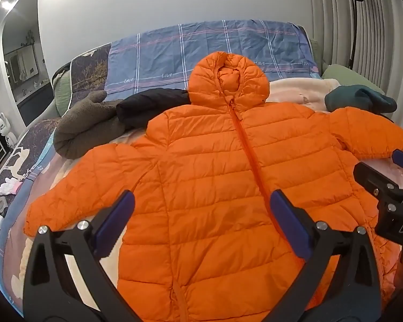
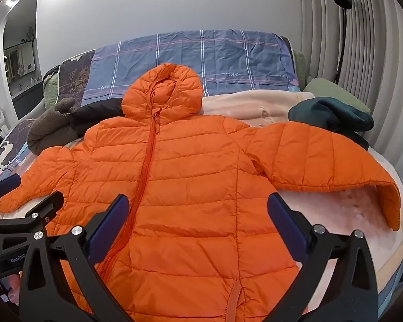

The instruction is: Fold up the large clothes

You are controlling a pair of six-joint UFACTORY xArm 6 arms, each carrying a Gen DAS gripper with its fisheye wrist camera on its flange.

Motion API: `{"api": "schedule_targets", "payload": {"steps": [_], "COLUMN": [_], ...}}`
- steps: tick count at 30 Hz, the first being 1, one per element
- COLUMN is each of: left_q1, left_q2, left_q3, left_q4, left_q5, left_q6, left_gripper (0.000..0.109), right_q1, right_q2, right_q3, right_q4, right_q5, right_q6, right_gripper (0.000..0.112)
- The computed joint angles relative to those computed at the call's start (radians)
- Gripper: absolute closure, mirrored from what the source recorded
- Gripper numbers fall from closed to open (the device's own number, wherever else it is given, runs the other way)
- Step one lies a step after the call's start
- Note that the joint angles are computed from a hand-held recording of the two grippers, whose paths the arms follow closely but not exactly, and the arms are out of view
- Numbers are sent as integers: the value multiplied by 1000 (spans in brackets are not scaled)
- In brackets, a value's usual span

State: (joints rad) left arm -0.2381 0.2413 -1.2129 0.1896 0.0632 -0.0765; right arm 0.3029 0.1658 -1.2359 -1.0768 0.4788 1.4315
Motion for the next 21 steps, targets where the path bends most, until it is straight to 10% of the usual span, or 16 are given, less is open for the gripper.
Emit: {"api": "schedule_targets", "payload": {"steps": [21], "left_q1": [-22], "left_q2": [-20], "left_q3": [34], "left_q4": [-167], "left_q5": [-23], "left_q6": [157], "left_gripper": [8], "right_q1": [-1], "right_q2": [0], "right_q3": [7], "right_q4": [17], "right_q5": [-15], "right_q6": [0], "right_gripper": [11]}}
